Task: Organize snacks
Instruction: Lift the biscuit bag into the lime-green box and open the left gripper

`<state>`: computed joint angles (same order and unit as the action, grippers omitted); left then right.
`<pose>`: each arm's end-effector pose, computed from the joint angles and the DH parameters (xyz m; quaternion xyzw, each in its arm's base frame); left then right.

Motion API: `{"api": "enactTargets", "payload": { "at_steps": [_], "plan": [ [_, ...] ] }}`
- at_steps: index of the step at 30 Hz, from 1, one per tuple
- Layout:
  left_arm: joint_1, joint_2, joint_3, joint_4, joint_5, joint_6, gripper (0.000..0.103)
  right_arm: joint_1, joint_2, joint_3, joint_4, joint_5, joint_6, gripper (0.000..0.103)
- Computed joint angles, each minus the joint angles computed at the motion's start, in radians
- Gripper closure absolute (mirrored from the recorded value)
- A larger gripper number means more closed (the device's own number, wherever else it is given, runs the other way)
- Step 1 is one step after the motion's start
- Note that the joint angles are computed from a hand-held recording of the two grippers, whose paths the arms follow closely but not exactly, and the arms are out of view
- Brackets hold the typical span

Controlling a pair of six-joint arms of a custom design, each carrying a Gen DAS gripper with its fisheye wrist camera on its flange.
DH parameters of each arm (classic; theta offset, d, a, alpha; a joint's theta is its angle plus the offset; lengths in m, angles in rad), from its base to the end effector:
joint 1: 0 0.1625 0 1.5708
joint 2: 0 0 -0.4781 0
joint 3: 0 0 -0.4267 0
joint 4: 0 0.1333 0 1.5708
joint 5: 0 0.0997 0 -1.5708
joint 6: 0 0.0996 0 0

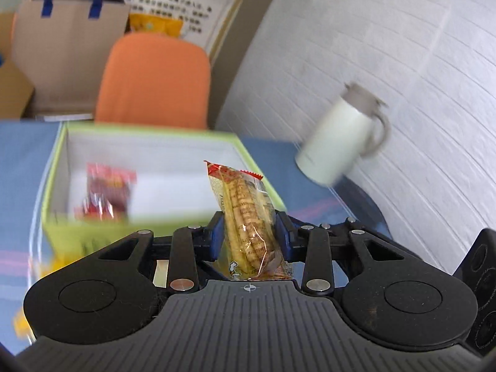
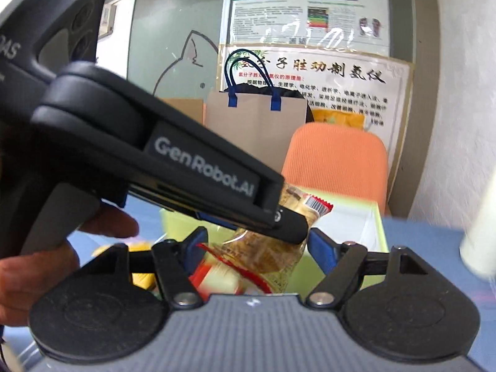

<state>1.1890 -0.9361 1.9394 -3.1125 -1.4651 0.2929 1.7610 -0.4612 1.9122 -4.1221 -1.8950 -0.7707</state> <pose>-0.1084 -0.6561 0.1538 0.3054 0.9130 -0.2676 0.0391 0.2148 -0.5783 -0.0023 0.3140 -0.7850 0.4550 0.2795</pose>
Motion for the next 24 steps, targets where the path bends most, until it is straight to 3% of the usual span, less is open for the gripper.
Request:
{"api": "enactTargets", "payload": {
  "at_steps": [8, 9, 10, 11, 16, 21, 24],
  "plan": [
    [0.052, 0.183, -0.286, 0.105, 0.064, 0.021, 0.090, -0.065, 0.012, -0.199, 0.331, 0.009, 0.004, 0.028],
    [0.062, 0.204, -0.308, 0.103, 0.067, 0.030, 0.081, -0.071, 0.012, -0.211, 0.362, 0.014, 0.020, 0.028],
    [0.069, 0.219, -0.326, 0.103, 0.080, 0.039, 0.066, -0.079, 0.009, -0.219, 0.384, 0.022, 0.031, 0.027],
    [0.072, 0.229, -0.337, 0.093, 0.107, 0.032, 0.064, -0.085, 0.004, -0.234, 0.402, 0.030, 0.036, 0.027],
    [0.081, 0.178, -0.290, 0.060, 0.073, 0.010, 0.061, -0.083, -0.068, -0.097, 0.218, 0.078, 0.015, 0.014],
    [0.055, 0.054, -0.093, -0.021, -0.010, 0.024, 0.046, -0.085, -0.129, 0.130, -0.065, 0.068, 0.041, 0.010],
    [0.048, 0.000, 0.028, -0.040, -0.073, 0.010, 0.048, -0.104, -0.120, 0.252, -0.192, 0.028, 0.087, 0.010]
  ]
}}
